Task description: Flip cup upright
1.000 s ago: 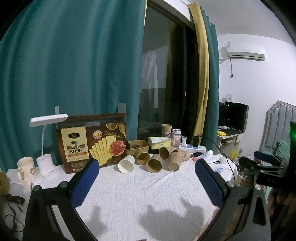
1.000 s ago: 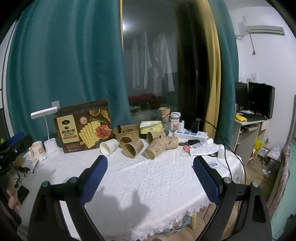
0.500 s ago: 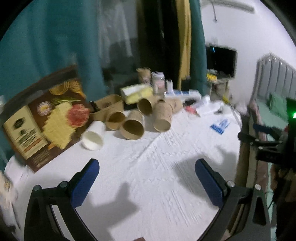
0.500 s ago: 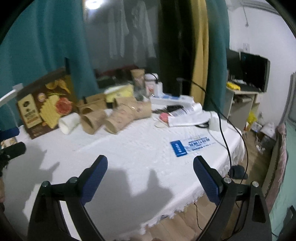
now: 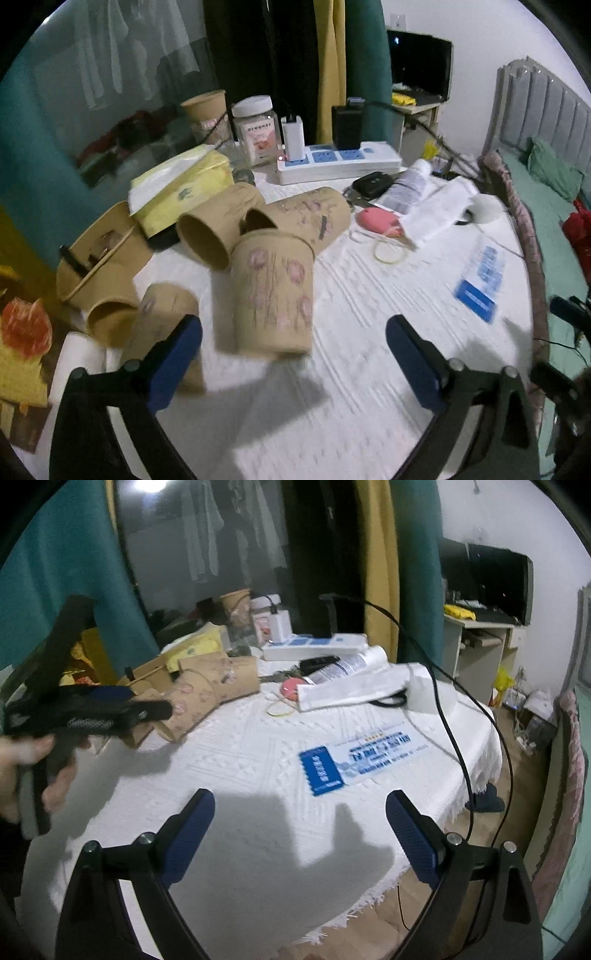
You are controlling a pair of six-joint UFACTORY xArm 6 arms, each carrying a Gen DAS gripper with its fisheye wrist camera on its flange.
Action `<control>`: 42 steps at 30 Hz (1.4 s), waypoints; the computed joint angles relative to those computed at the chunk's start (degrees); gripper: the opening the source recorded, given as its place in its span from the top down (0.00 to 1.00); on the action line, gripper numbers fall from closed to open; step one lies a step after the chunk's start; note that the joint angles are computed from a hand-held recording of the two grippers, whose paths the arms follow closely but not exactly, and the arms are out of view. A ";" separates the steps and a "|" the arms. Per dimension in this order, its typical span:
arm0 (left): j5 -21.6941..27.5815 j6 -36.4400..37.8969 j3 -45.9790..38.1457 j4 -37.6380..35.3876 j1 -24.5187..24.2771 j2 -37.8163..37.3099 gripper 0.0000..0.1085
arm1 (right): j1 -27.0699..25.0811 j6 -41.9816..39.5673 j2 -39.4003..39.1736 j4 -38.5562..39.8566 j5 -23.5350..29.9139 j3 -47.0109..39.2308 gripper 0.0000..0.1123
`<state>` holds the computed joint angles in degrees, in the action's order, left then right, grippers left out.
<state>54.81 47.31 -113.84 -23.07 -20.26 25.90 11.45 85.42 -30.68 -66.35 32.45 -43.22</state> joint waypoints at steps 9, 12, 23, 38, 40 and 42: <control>1.88 -6.20 -9.88 7.03 -2.15 8.85 0.44 | -0.65 0.47 -2.10 2.68 -0.55 2.05 0.17; 0.93 -6.20 -7.70 6.05 -1.77 7.28 0.46 | 0.89 0.59 -3.51 3.77 1.00 2.65 0.17; 2.86 1.29 18.76 -7.45 6.88 -17.20 0.47 | 11.64 5.58 -8.19 1.46 8.85 4.68 0.17; 16.58 -1.82 41.77 -18.80 30.18 -37.37 0.47 | 29.39 10.63 -1.50 2.91 15.76 1.40 0.17; 17.62 -2.24 43.22 -18.33 31.26 -37.54 0.47 | 30.11 9.96 0.03 3.39 15.55 0.09 0.17; 18.10 -2.22 44.51 -17.83 31.88 -37.64 0.47 | 31.38 9.95 1.21 3.06 16.13 -1.13 0.17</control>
